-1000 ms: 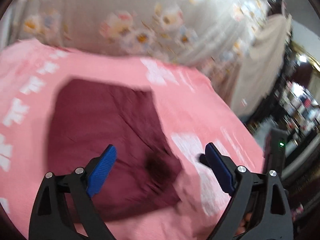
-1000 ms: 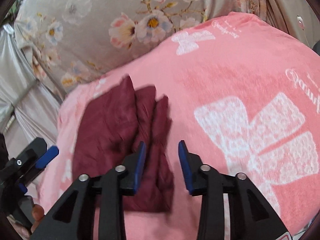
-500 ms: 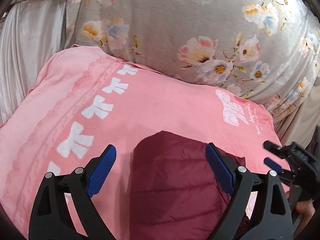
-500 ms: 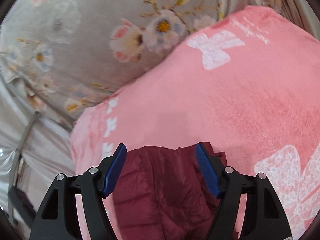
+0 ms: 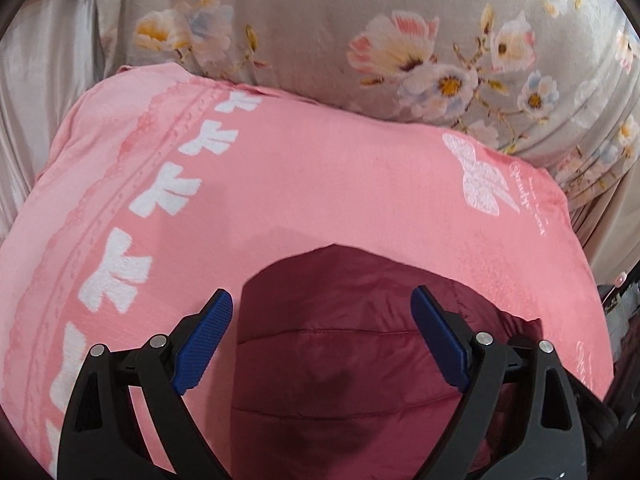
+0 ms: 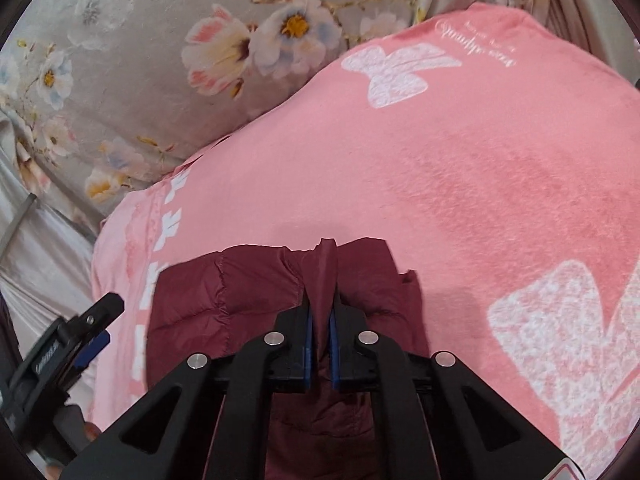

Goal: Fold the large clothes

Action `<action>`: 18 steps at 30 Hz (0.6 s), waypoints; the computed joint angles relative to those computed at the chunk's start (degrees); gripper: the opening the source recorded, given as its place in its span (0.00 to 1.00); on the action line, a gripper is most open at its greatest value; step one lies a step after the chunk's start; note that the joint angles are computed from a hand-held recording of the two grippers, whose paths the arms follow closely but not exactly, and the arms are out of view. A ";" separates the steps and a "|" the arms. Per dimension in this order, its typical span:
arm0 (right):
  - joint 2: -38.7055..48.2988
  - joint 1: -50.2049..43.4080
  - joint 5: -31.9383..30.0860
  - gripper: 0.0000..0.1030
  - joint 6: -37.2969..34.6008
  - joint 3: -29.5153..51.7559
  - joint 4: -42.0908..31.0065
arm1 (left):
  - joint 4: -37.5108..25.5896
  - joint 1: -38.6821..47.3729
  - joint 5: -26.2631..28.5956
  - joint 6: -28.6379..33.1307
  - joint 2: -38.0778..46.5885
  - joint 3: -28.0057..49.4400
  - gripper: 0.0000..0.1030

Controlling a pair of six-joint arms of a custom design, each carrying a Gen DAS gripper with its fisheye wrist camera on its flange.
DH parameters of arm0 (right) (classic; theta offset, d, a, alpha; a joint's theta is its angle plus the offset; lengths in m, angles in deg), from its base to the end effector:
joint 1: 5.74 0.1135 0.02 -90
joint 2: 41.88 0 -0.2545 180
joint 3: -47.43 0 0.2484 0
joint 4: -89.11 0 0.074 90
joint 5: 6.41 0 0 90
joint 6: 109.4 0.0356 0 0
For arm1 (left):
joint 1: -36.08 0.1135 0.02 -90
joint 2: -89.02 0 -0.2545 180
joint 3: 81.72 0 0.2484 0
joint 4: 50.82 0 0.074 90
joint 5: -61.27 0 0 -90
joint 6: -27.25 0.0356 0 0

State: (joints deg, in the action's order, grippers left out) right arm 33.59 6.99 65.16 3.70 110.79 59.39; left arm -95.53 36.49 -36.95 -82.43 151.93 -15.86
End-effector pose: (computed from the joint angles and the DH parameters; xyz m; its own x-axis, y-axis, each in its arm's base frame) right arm 0.2700 0.0725 0.2359 -0.7705 0.2075 -0.6027 -0.1484 0.8611 0.4863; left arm 0.2336 0.0068 0.2801 -0.5888 -0.3375 -0.7344 -0.3314 0.9296 -0.1615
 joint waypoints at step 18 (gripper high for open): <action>6.87 -2.95 -1.90 0.05 -3.38 -14.04 23.47 | 17.78 -7.29 -7.41 -2.67 12.18 -9.05 0.96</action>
